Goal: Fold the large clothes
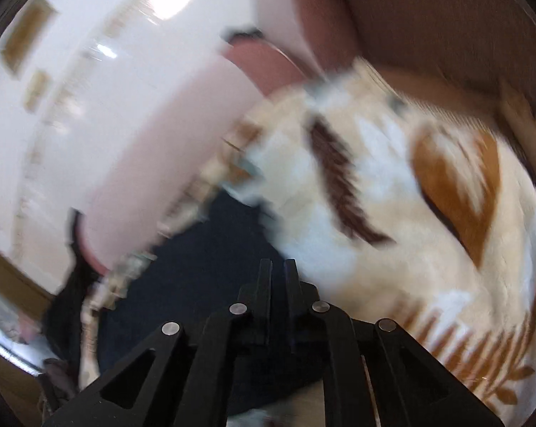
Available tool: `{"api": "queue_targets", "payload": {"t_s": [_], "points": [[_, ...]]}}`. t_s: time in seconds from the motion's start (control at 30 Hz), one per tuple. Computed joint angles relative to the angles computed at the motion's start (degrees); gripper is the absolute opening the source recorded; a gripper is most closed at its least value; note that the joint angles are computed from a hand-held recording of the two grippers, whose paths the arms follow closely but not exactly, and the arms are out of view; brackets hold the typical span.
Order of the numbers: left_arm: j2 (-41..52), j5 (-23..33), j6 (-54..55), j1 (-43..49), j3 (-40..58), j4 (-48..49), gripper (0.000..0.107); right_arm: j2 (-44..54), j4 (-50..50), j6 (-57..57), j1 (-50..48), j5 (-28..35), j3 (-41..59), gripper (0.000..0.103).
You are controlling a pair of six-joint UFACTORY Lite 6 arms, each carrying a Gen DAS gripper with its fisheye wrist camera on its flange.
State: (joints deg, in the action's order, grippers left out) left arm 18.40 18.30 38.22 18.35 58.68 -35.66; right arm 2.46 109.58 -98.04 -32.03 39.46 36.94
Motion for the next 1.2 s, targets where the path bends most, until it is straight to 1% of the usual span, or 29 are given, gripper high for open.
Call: {"api": "queue_targets", "payload": {"t_s": [0.07, 0.13, 0.17, 0.2, 0.27, 0.3, 0.33, 0.37, 0.4, 0.43, 0.47, 0.5, 0.53, 0.6, 0.7, 0.73, 0.8, 0.83, 0.93, 0.97, 1.0, 1.07, 1.13, 1.2], "points": [[-2.70, 0.08, 1.60, -0.61, -1.11, -2.70, 0.057, -0.87, -0.94, 0.99, 2.82, 1.26, 0.83, 0.014], [-4.45, -2.40, -2.36, -2.67, -2.36, 0.76, 0.057, 1.30, -2.49, 2.87, 8.06, 1.27, 3.29, 0.019], [-4.49, -4.00, -5.72, -3.99, -2.57, 3.89, 0.057, 3.59, -1.87, 2.80, 11.38, 0.41, 4.90, 0.019], [-3.63, -4.24, -7.74, -4.62, -1.74, 5.77, 0.057, 5.03, -1.67, 2.56, 13.76, -0.37, 5.63, 0.019], [-0.83, -3.52, -10.43, -5.08, 0.10, 7.77, 0.057, 10.99, -1.43, 2.33, 18.26, -1.96, 8.80, 0.022], [0.84, -3.03, -11.51, -5.15, 1.19, 8.42, 0.057, 14.00, -1.01, 1.79, 19.26, -2.39, 9.90, 0.025], [2.29, -2.80, -12.60, -5.19, 2.08, 9.15, 0.057, 19.39, -2.50, 3.64, 21.01, -4.09, 12.87, 0.030], [3.71, -2.65, -15.53, -5.85, 3.44, 11.41, 0.057, 23.84, -5.84, 7.61, 22.23, -5.71, 15.57, 0.030], [4.67, -2.52, -16.06, -5.92, 4.12, 11.76, 0.057, 25.96, -6.78, 9.19, 23.27, -7.02, 16.27, 0.029], [5.17, -2.61, -16.57, -6.09, 4.40, 12.23, 0.057, 25.67, -5.60, 8.36, 23.33, -6.85, 15.79, 0.027], [5.38, -3.07, -16.61, -6.24, 4.40, 12.54, 0.057, 23.86, -3.78, 6.57, 23.48, -7.17, 14.34, 0.027], [5.20, -3.43, -16.62, -6.39, 4.14, 12.78, 0.057, 22.05, -3.32, 6.58, 24.21, -8.21, 13.68, 0.030], [5.38, -3.86, -17.36, -6.61, 4.22, 13.82, 0.057, 20.12, -1.97, 5.54, 24.83, -8.41, 12.80, 0.030], [5.60, -4.17, -18.32, -7.01, 4.34, 14.66, 0.058, 16.06, -1.32, 4.01, 25.19, -5.34, 10.64, 0.030], [5.65, -4.31, -17.89, -6.94, 4.42, 14.23, 0.058, 14.12, -2.41, 5.56, 27.97, -4.63, 12.05, 0.031], [5.80, -4.40, -17.82, -6.91, 4.44, 14.19, 0.059, 14.44, -2.53, 5.51, 30.31, -6.09, 13.17, 0.034], [6.18, -4.57, -17.68, -6.89, 4.66, 14.27, 0.060, 15.81, -3.36, 6.69, 33.61, -8.73, 15.29, 0.034], [6.33, -4.65, -17.17, -6.77, 4.76, 13.94, 0.062, 18.32, -5.86, 8.91, 35.53, -10.20, 17.42, 0.034], [7.01, -4.28, -15.00, -6.09, 5.22, 11.96, 0.066, 25.87, -18.92, 20.76, 39.41, -16.09, 24.18, 0.032], [7.17, -4.02, -14.12, -5.87, 5.31, 11.13, 0.066, 26.38, -20.55, 21.63, 40.45, -17.66, 24.64, 0.032], [7.26, -3.83, -12.93, -5.64, 5.33, 10.11, 0.066, 24.80, -21.09, 21.93, 41.56, -19.20, 23.83, 0.032], [6.99, -3.82, -10.06, -5.26, 4.97, 7.73, 0.066, 23.52, -26.80, 27.74, 42.90, -21.75, 24.90, 0.032], [6.96, -3.43, -8.85, -4.99, 5.04, 6.85, 0.066, 20.83, -28.56, 29.08, 43.74, -24.36, 24.12, 0.034], [6.73, -2.71, -7.19, -4.57, 5.19, 5.39, 0.066, 20.81, -36.24, 35.85, 44.19, -24.96, 25.70, 0.034]]}}
